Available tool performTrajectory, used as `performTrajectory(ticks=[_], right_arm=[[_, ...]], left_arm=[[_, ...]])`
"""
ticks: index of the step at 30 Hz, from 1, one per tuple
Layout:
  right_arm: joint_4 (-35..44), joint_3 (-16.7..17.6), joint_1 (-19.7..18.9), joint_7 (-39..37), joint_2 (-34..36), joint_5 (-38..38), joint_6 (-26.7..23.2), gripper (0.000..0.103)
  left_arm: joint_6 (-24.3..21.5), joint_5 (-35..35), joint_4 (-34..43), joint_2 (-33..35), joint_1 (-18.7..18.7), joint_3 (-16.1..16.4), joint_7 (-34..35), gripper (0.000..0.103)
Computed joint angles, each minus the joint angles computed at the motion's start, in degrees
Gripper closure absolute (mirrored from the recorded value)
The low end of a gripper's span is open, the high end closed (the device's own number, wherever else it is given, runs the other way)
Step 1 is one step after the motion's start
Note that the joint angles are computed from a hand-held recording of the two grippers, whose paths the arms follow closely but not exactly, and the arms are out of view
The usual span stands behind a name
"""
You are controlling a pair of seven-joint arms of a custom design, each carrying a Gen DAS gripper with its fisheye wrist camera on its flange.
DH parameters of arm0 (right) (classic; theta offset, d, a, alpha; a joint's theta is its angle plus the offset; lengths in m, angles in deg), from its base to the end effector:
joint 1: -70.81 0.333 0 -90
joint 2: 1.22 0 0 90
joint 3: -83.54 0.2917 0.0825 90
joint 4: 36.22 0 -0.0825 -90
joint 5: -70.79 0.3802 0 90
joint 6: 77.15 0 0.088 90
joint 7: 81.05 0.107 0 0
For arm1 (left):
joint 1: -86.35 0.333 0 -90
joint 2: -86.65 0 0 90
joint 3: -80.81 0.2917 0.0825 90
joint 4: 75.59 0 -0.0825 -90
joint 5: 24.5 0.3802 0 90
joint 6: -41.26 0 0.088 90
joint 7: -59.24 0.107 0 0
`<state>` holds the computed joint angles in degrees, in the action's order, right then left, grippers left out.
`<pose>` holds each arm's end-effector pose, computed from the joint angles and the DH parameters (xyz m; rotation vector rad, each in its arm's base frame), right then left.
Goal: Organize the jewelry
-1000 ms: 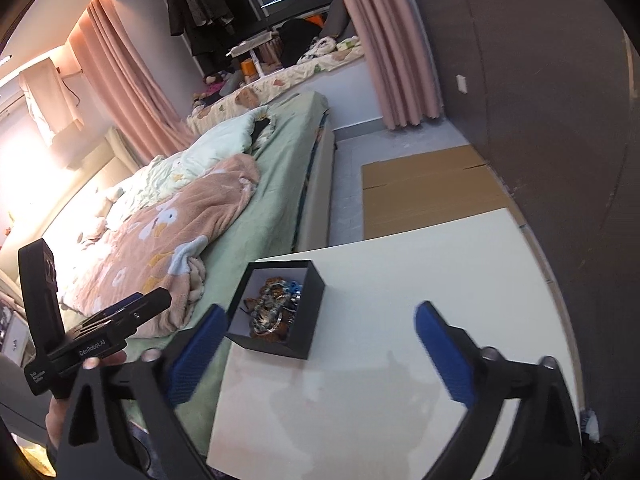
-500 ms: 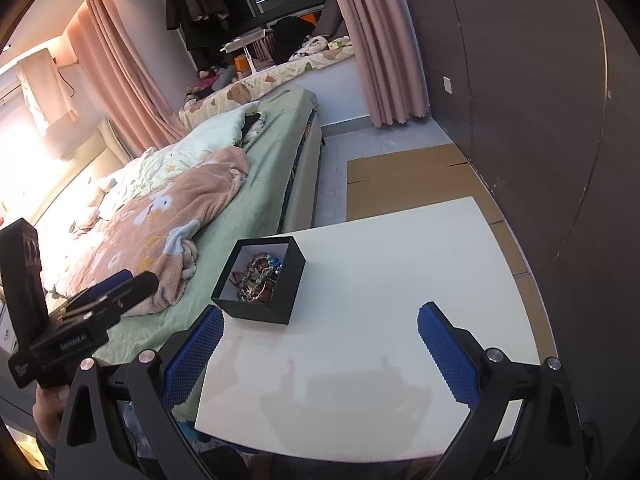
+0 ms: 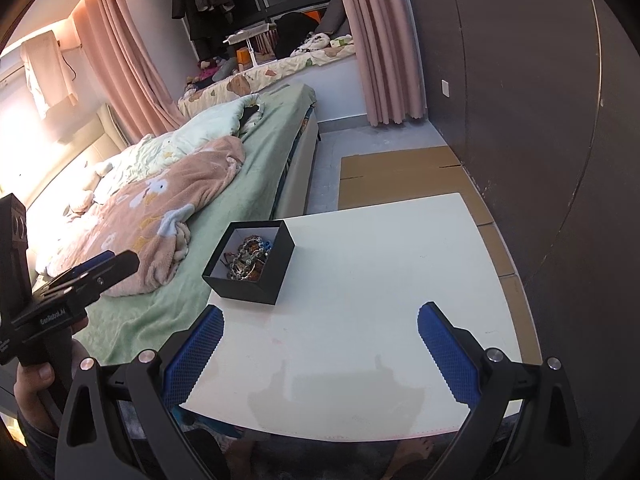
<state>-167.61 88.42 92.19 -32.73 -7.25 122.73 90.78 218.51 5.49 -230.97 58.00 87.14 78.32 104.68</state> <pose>0.4992 0.1912 0.4401 -1.9177 1.3191 -0.2986 0.4174 -0.0541 0.4572 -1.9035 1.5063 -0.8893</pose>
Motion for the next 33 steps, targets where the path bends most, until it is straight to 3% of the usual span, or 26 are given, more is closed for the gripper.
performTrajectory(ticks=[10, 33], right_arm=[[0.0, -0.3, 0.0, -0.3, 0.1, 1.4, 0.5, 0.008], [-0.6, -0.2, 0.1, 0.3, -0.2, 1.1, 1.3, 0.008]], left_arm=[[0.6, 2.3, -0.2, -0.7, 3.2, -3.3, -2.8, 0.005], [-0.2, 5.2, 0.2, -1.2, 4.7, -4.7, -6.3, 0.005]])
